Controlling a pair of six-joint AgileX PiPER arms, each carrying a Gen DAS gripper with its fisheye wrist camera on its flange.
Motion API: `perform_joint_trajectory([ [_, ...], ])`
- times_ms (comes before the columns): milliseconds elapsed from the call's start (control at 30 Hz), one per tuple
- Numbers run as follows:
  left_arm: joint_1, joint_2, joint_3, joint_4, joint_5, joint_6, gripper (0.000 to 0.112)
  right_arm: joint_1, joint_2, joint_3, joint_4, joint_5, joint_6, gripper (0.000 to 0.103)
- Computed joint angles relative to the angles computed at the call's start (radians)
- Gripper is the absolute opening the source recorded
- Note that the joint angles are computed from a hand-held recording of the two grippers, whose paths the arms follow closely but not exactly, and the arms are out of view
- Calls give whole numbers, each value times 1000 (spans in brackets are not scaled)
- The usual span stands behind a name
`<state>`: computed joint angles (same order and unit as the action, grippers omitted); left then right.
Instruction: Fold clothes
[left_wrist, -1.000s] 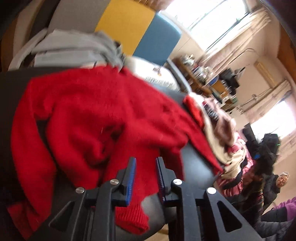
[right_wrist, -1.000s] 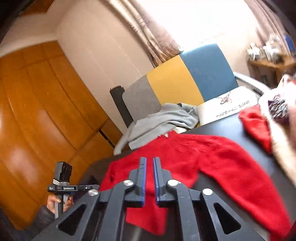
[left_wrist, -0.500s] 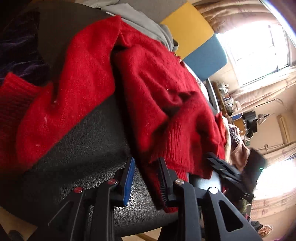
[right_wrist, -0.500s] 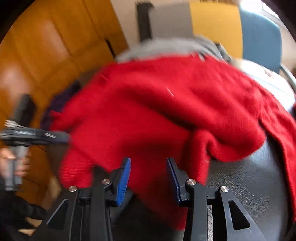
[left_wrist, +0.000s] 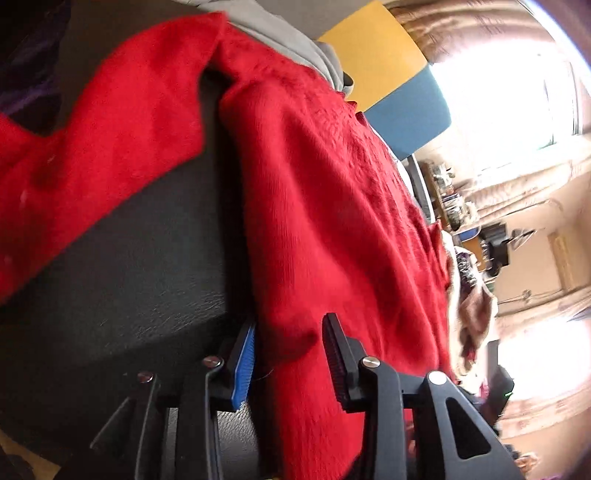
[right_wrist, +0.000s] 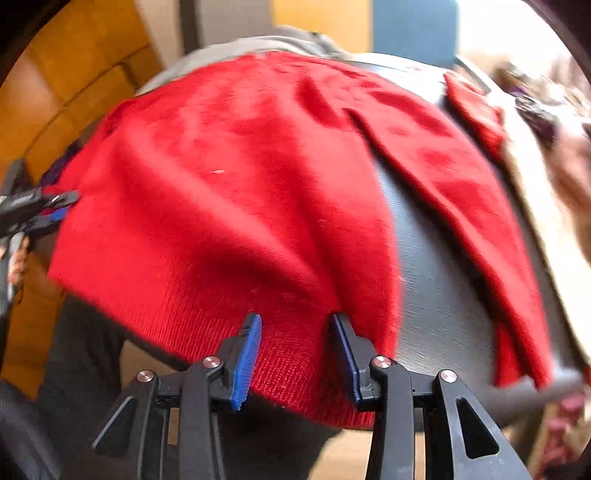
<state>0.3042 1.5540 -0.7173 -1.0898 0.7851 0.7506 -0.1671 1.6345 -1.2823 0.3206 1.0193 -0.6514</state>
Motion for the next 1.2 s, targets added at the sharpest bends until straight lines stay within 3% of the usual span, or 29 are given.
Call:
perform_joint_trajectory([
  [67, -78, -43, -15, 159, -91, -112, 13, 5, -4, -42, 43, 11, 36, 53],
  [100, -124, -65, -19, 259, -142, -205, 11, 1, -6, -58, 111, 17, 16, 56],
  [167, -138, -121, -26, 425, -151, -363, 9, 35, -8, -75, 226, 10, -28, 70],
  [233, -105, -192, 6, 448, -149, -363, 9, 72, -12, -78, 298, -12, -76, 79],
  [367, 168, -394, 122, 296, -37, -149, 32, 248, 44, -112, 273, -87, -45, 79],
  [500, 409, -529, 190, 421, -56, -124, 44, 352, 97, -110, 263, -131, -52, 83],
  [533, 454, -519, 195, 452, -62, -117, 53, 354, 113, -100, 265, -144, -50, 83],
  [600, 479, -484, 196, 500, -73, -138, 55, 358, 147, -81, 270, -168, -46, 83],
  [700, 280, -490, 206, 698, -226, -360, 56, 299, 142, 14, 472, -214, -240, 90],
  [833, -53, -399, 166, 1083, -378, -760, 59, 181, 186, 55, 741, -105, -457, 90],
  [933, -178, -237, 74, 1304, -360, -989, 59, 128, 241, 60, 888, -26, -559, 89],
  [1000, -206, -144, 31, 1274, -349, -958, 49, 118, 254, 58, 916, -9, -595, 89],
  [1033, -202, -150, 28, 1213, -357, -882, 24, 127, 254, 60, 913, -24, -611, 89],
  [1067, -191, -155, 17, 1113, -348, -783, 8, 131, 255, 64, 915, -35, -631, 89],
  [1200, -36, -184, -146, 713, -179, -475, 8, 104, 217, 128, 945, -22, -700, 89],
])
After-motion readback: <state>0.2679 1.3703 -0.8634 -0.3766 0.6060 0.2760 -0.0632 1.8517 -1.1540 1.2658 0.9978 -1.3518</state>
